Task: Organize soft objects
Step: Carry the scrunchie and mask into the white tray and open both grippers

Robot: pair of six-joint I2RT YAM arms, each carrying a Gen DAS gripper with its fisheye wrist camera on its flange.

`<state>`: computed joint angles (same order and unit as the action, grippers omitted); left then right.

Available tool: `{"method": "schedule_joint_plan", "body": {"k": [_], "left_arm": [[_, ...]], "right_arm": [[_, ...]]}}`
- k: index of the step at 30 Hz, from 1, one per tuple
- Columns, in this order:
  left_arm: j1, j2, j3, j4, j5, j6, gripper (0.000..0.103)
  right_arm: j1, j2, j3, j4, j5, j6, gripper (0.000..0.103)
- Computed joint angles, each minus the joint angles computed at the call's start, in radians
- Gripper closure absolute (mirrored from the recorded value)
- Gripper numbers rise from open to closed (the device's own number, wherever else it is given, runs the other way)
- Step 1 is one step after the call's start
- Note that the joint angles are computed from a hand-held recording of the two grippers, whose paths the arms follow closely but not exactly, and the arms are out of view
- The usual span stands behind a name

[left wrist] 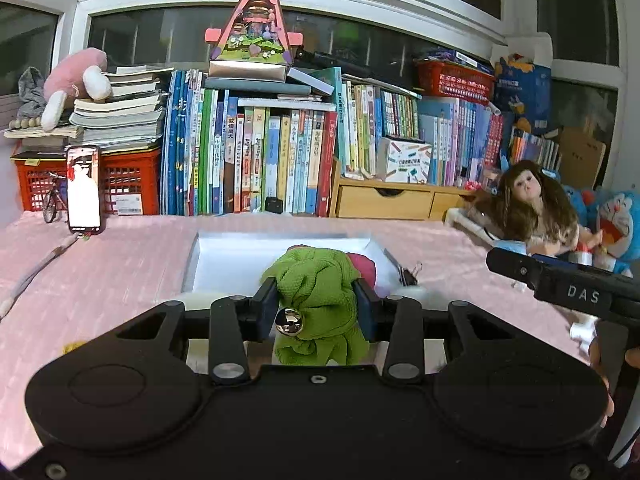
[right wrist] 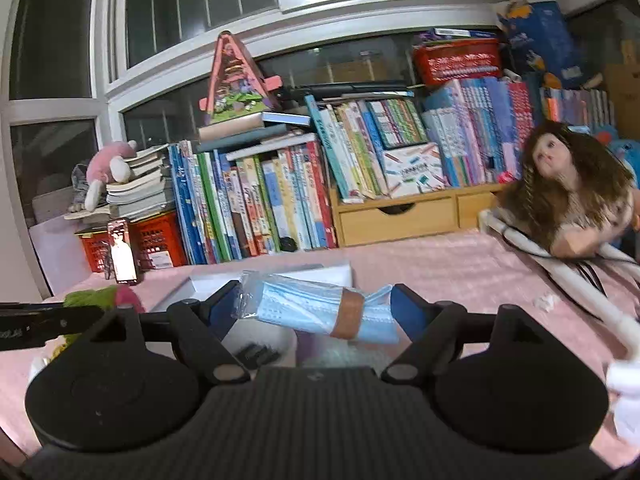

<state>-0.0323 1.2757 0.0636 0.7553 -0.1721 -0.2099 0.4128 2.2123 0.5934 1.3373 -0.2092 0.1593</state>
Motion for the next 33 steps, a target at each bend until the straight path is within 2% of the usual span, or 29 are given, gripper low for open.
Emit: {"method": "schedule_joint_plan", "body": {"k": [4, 8, 13, 18, 20, 24, 26, 29, 33], "left_arm": [[0.109, 0.037, 0.138, -0.127, 0.130, 0.026, 0.065], [0.152, 0.143, 0.311, -0.226, 0.143, 0.049, 0.065], [0.179, 0.310, 0.553, -0.361, 0.146, 0.069, 0.065], [0.222, 0.527, 0.876, -0.613, 0.208, 0.050, 0.065], [0.237, 0.627, 1.008, -0.705, 0.217, 0.030, 0.065], [0.259, 0.814, 1.246, -0.859, 0.241, 0.013, 0.065], [0.265, 0.895, 1.341, -0.914, 0.243, 0.003, 0.065], [0.262, 0.992, 1.455, -0.973, 0.228, -0.002, 0.065], [0.257, 1.077, 1.553, -1.008, 0.212, 0.001, 0.065]], "right_arm": [[0.007, -0.059, 0.082, -0.163, -0.026, -0.009, 0.022], [0.029, -0.066, 0.222, -0.360, -0.017, -0.059, 0.022], [0.043, -0.006, 0.506, -0.730, -0.034, -0.081, 0.022], [0.063, 0.118, 0.842, -1.120, -0.054, -0.150, 0.022], [0.080, 0.174, 0.959, -1.234, -0.029, -0.197, 0.022], [0.113, 0.283, 1.144, -1.369, 0.040, -0.311, 0.022], [0.118, 0.345, 1.256, -1.464, 0.053, -0.323, 0.022], [0.122, 0.435, 1.427, -1.607, 0.028, -0.324, 0.022], [0.138, 0.540, 1.611, -1.728, 0.054, -0.358, 0.022]]}}
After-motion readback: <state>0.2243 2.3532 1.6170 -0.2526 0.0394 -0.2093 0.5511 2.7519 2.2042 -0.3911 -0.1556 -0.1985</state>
